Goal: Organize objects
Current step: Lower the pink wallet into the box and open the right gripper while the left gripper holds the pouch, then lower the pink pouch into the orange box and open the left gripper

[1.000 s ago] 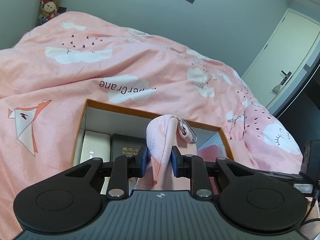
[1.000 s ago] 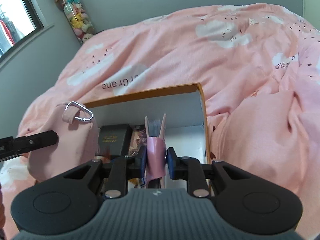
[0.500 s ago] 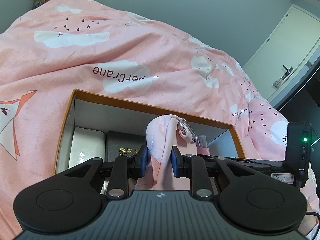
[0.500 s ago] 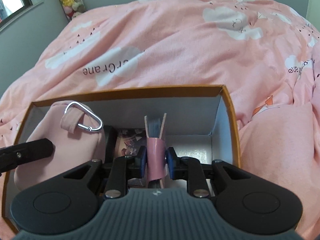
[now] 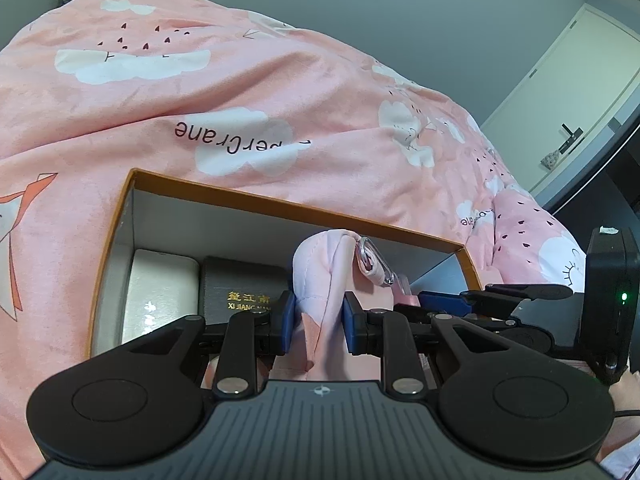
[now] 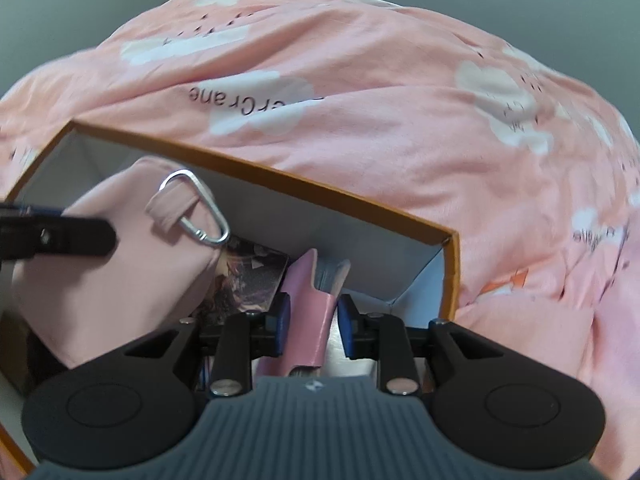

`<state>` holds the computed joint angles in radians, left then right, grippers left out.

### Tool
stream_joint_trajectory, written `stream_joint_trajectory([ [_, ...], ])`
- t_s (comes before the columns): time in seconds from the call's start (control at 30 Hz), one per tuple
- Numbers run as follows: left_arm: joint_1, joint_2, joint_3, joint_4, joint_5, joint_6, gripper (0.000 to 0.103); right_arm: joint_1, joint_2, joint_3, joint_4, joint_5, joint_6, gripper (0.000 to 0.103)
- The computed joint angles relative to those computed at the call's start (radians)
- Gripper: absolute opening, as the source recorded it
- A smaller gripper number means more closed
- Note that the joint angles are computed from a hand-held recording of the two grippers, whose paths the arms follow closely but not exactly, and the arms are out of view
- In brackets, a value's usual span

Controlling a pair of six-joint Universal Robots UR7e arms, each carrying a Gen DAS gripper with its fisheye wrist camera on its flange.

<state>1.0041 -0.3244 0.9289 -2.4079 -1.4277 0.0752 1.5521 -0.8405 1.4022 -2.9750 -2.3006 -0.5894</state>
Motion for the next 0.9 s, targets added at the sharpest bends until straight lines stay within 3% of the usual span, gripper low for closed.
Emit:
stream_joint_trajectory([
  [0.2, -0.008, 0.008, -0.012, -0.005, -0.007, 0.013, 0.028, -0.003, -0.027, 0.026, 0.01, -0.018, -0.113, 0.038],
  [0.37, -0.013, 0.017, -0.03, -0.004, -0.023, 0.005, 0.028, -0.001, -0.066, 0.066, 0.12, 0.004, -0.197, 0.041],
  [0.47, -0.016, 0.025, -0.043, -0.002, -0.018, 0.004, 0.028, 0.008, -0.056, 0.082, 0.144, -0.04, -0.302, 0.043],
  [0.57, -0.018, 0.03, -0.053, 0.007, -0.016, 0.005, 0.028, 0.014, -0.027, 0.081, 0.104, -0.096, -0.441, 0.039],
  [0.7, -0.018, 0.034, -0.061, 0.015, -0.017, 0.002, 0.028, 0.014, -0.023, 0.061, 0.232, -0.107, -0.467, 0.039],
  [0.8, -0.016, 0.04, -0.073, 0.028, -0.026, -0.011, 0.028, 0.015, 0.007, 0.056, 0.171, -0.144, -0.546, 0.032],
  [0.9, -0.015, 0.045, -0.079, 0.034, -0.035, -0.027, 0.028, 0.007, 0.019, 0.045, 0.157, -0.14, -0.558, 0.028],
])
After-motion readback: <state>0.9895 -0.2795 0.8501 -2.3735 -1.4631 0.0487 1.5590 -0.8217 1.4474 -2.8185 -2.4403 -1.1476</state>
